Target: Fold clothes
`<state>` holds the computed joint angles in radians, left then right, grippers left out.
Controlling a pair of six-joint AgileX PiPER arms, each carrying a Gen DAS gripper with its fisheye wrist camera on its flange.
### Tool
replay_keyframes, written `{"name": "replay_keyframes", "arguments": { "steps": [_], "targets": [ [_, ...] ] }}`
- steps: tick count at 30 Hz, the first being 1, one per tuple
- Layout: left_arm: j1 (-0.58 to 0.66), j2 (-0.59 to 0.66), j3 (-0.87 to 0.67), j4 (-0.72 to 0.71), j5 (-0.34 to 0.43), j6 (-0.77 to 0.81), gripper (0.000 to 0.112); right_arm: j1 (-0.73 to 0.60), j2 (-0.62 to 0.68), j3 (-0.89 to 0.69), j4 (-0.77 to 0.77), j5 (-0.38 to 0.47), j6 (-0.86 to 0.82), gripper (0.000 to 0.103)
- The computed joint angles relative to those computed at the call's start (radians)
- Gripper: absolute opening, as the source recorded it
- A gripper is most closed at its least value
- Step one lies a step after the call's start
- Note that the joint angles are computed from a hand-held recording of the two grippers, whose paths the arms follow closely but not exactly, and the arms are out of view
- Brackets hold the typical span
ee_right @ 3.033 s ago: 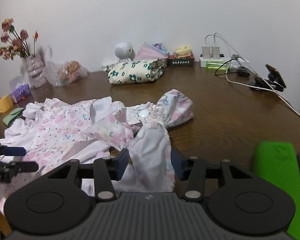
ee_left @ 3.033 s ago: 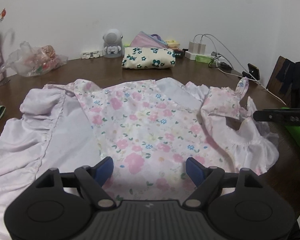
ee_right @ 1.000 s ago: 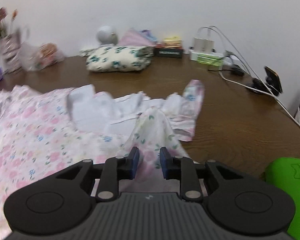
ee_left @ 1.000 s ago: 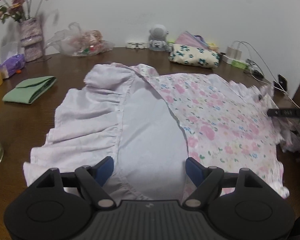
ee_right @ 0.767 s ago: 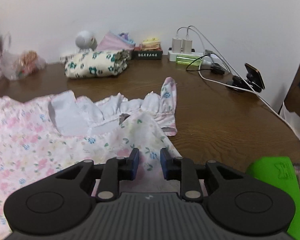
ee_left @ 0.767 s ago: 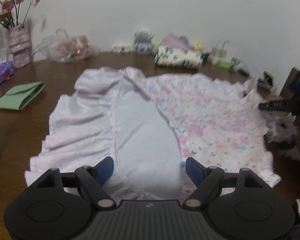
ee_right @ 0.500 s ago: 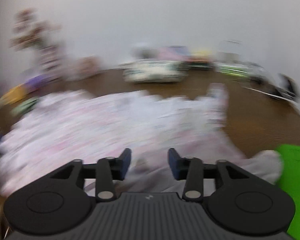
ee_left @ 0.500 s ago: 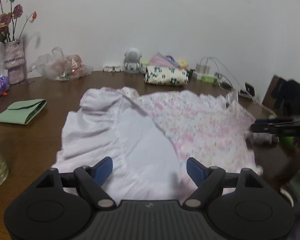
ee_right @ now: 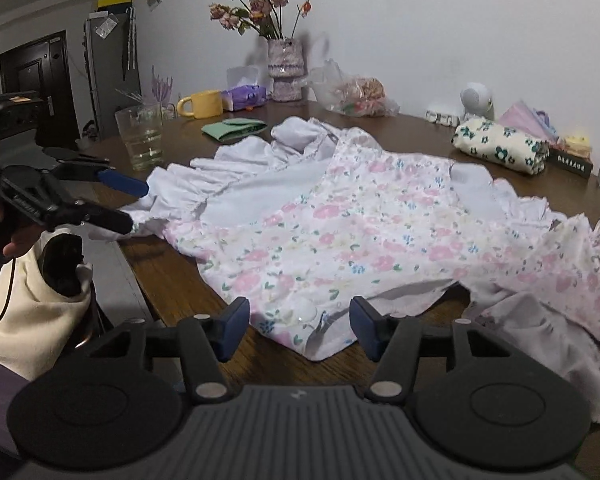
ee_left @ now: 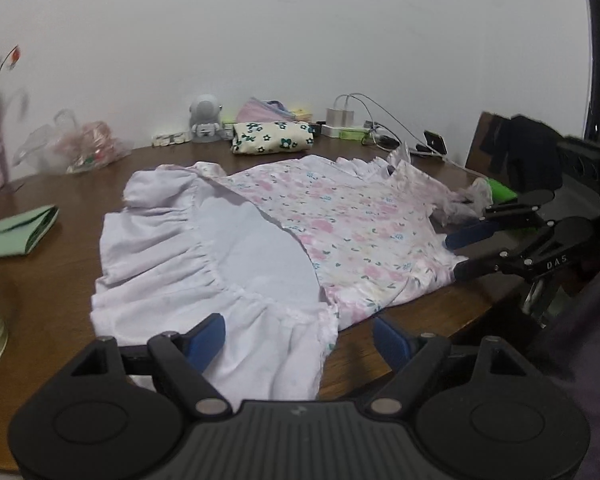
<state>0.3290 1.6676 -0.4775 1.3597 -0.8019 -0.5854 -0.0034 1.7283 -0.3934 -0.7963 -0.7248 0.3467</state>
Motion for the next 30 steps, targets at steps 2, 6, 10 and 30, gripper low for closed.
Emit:
{"name": "replay_keyframes", "arguments": {
  "steps": [2, 6, 10, 30],
  "targets": [
    [-0.061, 0.004, -0.006, -0.054, 0.057, 0.004, 0.080, 0.011, 0.022, 0.001, 0.054, -0.002, -0.049, 0.053],
    [-0.166, 0.015, 0.004, -0.281, 0.173, 0.178, 0.081, 0.007, 0.038, 0.019, 0.103, -0.026, -0.112, 0.050],
    [-0.162, 0.017, -0.014, -0.292, 0.204, 0.131, 0.072, 0.003, 0.049, 0.028, 0.151, -0.048, -0.149, 0.042],
    [-0.069, -0.058, 0.019, -0.192, 0.230, 0.219, 0.006, -0.013, 0.049, 0.061, 0.209, -0.074, -0.157, 0.000]
  ]
}}
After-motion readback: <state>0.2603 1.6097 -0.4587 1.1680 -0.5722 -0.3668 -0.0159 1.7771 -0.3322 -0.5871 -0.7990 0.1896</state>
